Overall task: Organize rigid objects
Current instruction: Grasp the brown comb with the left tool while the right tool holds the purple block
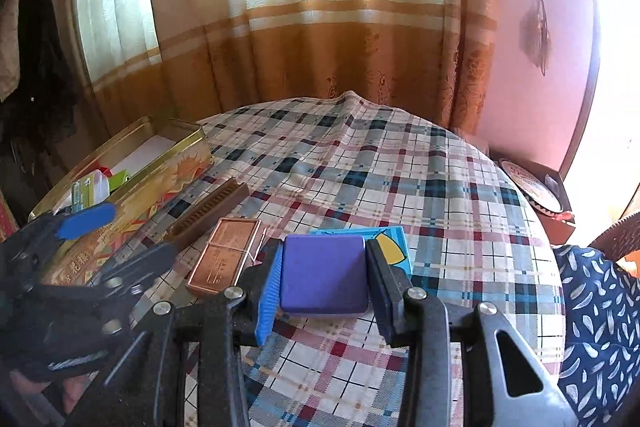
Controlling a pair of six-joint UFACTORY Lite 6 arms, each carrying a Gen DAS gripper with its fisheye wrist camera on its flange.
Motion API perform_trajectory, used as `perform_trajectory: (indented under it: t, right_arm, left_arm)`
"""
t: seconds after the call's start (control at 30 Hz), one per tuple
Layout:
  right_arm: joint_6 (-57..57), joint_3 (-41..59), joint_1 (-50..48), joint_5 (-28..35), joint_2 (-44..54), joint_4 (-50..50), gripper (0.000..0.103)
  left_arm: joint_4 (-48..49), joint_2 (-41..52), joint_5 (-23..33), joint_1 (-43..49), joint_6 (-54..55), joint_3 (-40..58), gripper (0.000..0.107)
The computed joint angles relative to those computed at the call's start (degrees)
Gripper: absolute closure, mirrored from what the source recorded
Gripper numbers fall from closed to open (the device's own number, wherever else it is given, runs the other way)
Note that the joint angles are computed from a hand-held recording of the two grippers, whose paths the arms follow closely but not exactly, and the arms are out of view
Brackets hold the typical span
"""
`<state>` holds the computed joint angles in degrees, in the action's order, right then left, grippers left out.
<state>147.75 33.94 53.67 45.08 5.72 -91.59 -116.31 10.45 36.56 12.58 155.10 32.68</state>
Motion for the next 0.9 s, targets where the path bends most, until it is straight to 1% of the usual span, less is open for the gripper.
perform_trajectory:
  t: [0.07, 0.13, 0.17, 0.23, 0.27, 0.3, 0.37, 0.53, 0.67, 0.73, 0.8, 0.83, 0.9]
  right_arm:
    - [0.3, 0.0, 0.0, 0.1, 0.2, -0.5, 0.061]
    - [1.1, -0.5, 0.1, 0.3, -0.3, -1.1, 0.061]
    - [1.4, -0.7, 0.2, 0.3, -0.4, -1.3, 0.061]
    - [1.6, -0.8, 0.4, 0.5, -0.4, -1.5, 0.061]
    - [1.7, -0.8, 0.6, 0.6, -0.4, -1.5, 0.061]
    - [1.7, -0.7, 0.7, 0.6, -0.3, -1.5, 0.061]
    - [1.8, -0.5, 0.7, 0.6, 0.0, -1.8, 0.061]
    - [2.3, -0.8, 0.8, 0.5, -0.2, -2.2, 0.061]
    - [2.1, -0.7, 0.8, 0.5, -0.2, -2.0, 0.061]
    - [2.2, -0.7, 0.9, 0.5, -0.2, -2.0, 0.061]
    - [2.3, -0.6, 0.8, 0.4, -0.1, -2.1, 0.061]
    - [2.5, -0.6, 0.8, 0.3, 0.1, -2.3, 0.061]
    - [2.5, -0.5, 0.8, 0.2, 0.2, -2.3, 0.061]
  left_arm:
    - [-1.7, 0.8, -1.5, -2.0, 1.1, 1.2, 0.028]
    - [-1.2, 2.9, -3.3, -3.8, -0.2, 3.8, 0.035]
    - [-0.9, 4.5, -4.3, -4.7, -1.4, 5.5, 0.037]
    - [-4.1, 6.8, -6.6, -6.6, 0.4, 8.0, 0.045]
    - [-4.8, 8.2, -7.8, -7.5, 0.5, 9.5, 0.047]
    - [-4.1, 9.6, -8.7, -8.0, -0.8, 11.2, 0.052]
    - [-0.5, 11.6, -10.0, -8.5, -5.3, 14.1, 0.054]
    - [3.2, 15.3, -13.2, -9.9, -10.8, 19.0, 0.053]
    - [5.5, 16.4, -14.3, -10.5, -13.6, 21.0, 0.053]
    - [9.1, 16.9, -14.4, -10.3, -17.3, 22.2, 0.061]
    - [14.3, 17.7, -14.6, -9.7, -23.4, 24.3, 0.064]
    - [17.0, 18.0, -14.3, -9.3, -26.4, 25.2, 0.067]
    - [17.3, 18.2, -14.6, -9.4, -26.7, 25.5, 0.069]
